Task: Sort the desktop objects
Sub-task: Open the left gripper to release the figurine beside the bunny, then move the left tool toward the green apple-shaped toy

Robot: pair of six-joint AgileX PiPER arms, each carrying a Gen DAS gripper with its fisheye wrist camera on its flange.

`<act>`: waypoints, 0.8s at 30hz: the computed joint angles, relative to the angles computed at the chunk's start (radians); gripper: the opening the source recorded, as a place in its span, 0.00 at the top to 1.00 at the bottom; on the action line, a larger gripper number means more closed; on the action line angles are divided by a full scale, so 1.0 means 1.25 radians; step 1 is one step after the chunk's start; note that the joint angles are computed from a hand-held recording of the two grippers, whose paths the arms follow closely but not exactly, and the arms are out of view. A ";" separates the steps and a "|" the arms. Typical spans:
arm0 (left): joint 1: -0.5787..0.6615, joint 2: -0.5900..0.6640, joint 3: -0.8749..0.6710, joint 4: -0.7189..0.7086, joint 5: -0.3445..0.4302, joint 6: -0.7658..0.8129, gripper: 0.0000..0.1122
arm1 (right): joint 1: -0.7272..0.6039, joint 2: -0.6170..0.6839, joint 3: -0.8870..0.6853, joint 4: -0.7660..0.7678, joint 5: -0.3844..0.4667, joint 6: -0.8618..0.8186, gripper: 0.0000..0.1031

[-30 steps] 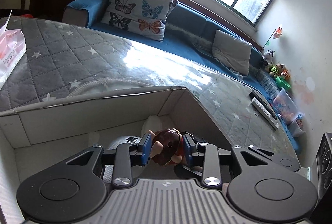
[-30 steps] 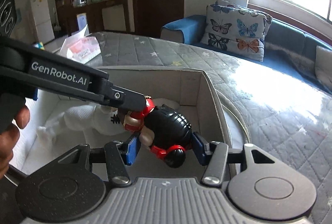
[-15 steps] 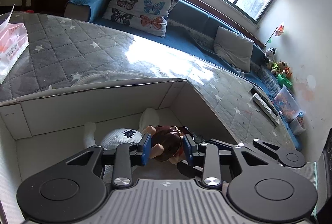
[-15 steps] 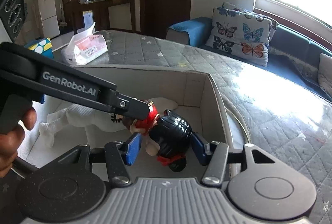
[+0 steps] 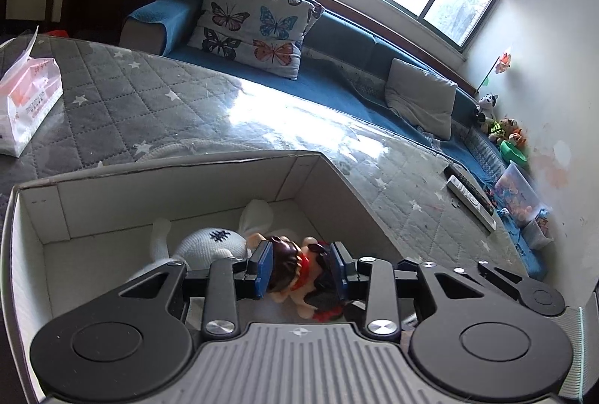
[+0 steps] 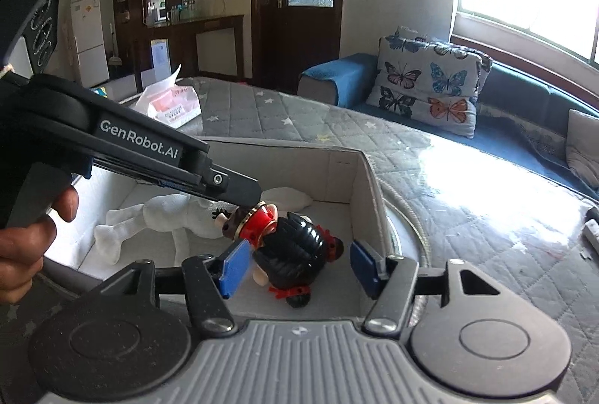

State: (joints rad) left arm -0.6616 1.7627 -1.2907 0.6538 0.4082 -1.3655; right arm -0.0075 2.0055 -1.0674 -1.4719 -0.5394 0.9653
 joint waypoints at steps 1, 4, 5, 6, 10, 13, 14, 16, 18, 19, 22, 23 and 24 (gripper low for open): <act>-0.007 -0.003 0.002 0.010 0.005 -0.010 0.67 | -0.010 -0.008 0.009 0.002 -0.012 -0.008 0.41; -0.038 -0.013 0.004 0.051 0.035 -0.054 0.67 | -0.036 -0.034 0.042 0.017 -0.041 -0.037 0.41; -0.052 -0.019 0.008 0.067 0.045 -0.070 0.67 | -0.046 -0.044 0.056 0.023 -0.053 -0.049 0.41; -0.063 -0.024 0.012 0.083 0.050 -0.085 0.67 | -0.059 -0.055 0.073 0.027 -0.065 -0.065 0.40; -0.120 -0.039 0.019 0.147 0.096 -0.149 0.67 | -0.115 -0.101 0.147 0.053 -0.113 -0.144 0.34; -0.162 -0.044 0.023 0.180 0.119 -0.192 0.67 | -0.161 -0.125 0.197 0.058 -0.148 -0.186 0.34; -0.177 -0.042 0.021 0.187 0.130 -0.200 0.67 | -0.181 -0.131 0.214 0.054 -0.163 -0.199 0.33; -0.206 -0.037 0.016 0.205 0.151 -0.217 0.67 | -0.214 -0.142 0.244 0.055 -0.180 -0.233 0.32; -0.235 -0.026 0.008 0.213 0.171 -0.229 0.67 | -0.249 -0.150 0.275 0.061 -0.196 -0.276 0.27; -0.246 -0.021 0.004 0.214 0.175 -0.234 0.67 | -0.266 -0.155 0.292 0.070 -0.203 -0.304 0.27; -0.276 -0.002 0.001 0.220 0.170 -0.262 0.67 | -0.313 -0.157 0.324 0.066 -0.222 -0.351 0.26; -0.286 0.007 -0.002 0.219 0.166 -0.270 0.67 | -0.332 -0.157 0.336 0.064 -0.227 -0.369 0.26; -0.296 0.016 -0.006 0.218 0.167 -0.275 0.67 | -0.347 -0.156 0.345 0.063 -0.231 -0.382 0.26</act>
State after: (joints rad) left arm -1.0317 1.7824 -1.2985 0.9263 0.6171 -1.7090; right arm -0.4409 1.8103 -0.6367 -1.3929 -0.8285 0.4874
